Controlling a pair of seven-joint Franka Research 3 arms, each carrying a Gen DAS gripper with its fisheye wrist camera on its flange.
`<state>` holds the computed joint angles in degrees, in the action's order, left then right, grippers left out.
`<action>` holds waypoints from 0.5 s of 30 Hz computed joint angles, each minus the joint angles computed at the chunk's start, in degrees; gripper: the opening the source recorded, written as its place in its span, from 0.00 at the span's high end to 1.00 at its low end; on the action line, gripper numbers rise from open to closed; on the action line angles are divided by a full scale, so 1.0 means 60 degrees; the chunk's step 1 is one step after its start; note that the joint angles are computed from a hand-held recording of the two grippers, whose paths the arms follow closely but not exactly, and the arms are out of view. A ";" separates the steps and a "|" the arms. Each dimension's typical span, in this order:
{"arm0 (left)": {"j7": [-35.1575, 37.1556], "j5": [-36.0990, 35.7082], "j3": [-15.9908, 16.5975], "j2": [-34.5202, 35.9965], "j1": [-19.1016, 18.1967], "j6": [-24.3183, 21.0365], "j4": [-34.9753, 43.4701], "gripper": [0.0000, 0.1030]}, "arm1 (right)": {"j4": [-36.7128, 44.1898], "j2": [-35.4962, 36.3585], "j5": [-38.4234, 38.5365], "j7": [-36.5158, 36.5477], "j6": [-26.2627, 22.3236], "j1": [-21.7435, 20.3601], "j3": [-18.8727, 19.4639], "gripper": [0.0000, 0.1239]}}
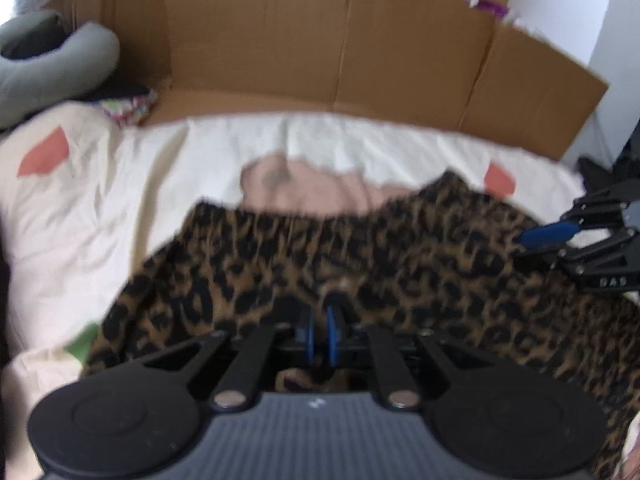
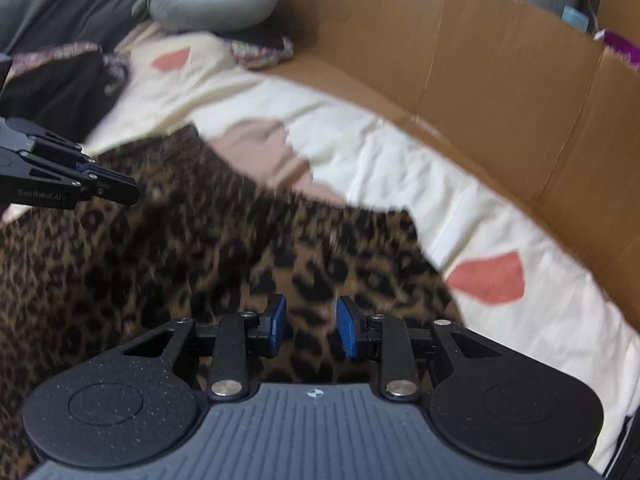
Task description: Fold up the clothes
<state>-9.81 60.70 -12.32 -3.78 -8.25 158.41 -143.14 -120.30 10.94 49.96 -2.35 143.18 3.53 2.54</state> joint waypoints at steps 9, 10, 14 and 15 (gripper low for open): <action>-0.0334 -0.0193 0.0182 0.0389 -0.0038 -0.0417 0.0038 0.98 | 0.0284 0.0670 -0.0475 0.0908 0.0948 -0.0066 0.0040 0.73; -0.0185 -0.0392 0.0161 0.0324 -0.0073 -0.0475 0.0030 0.97 | 0.0254 0.0632 -0.0563 0.1070 0.1019 -0.0068 0.0039 0.73; -0.0028 -0.0764 0.0011 -0.0006 -0.0190 -0.0520 -0.0056 0.95 | 0.0084 0.0227 -0.0760 0.1476 0.0487 -0.0210 0.0004 0.73; -0.0164 -0.0812 -0.0059 -0.0077 -0.0227 -0.0588 -0.0051 0.95 | 0.0037 0.0089 -0.0776 0.1489 0.0201 -0.0259 -0.0024 0.73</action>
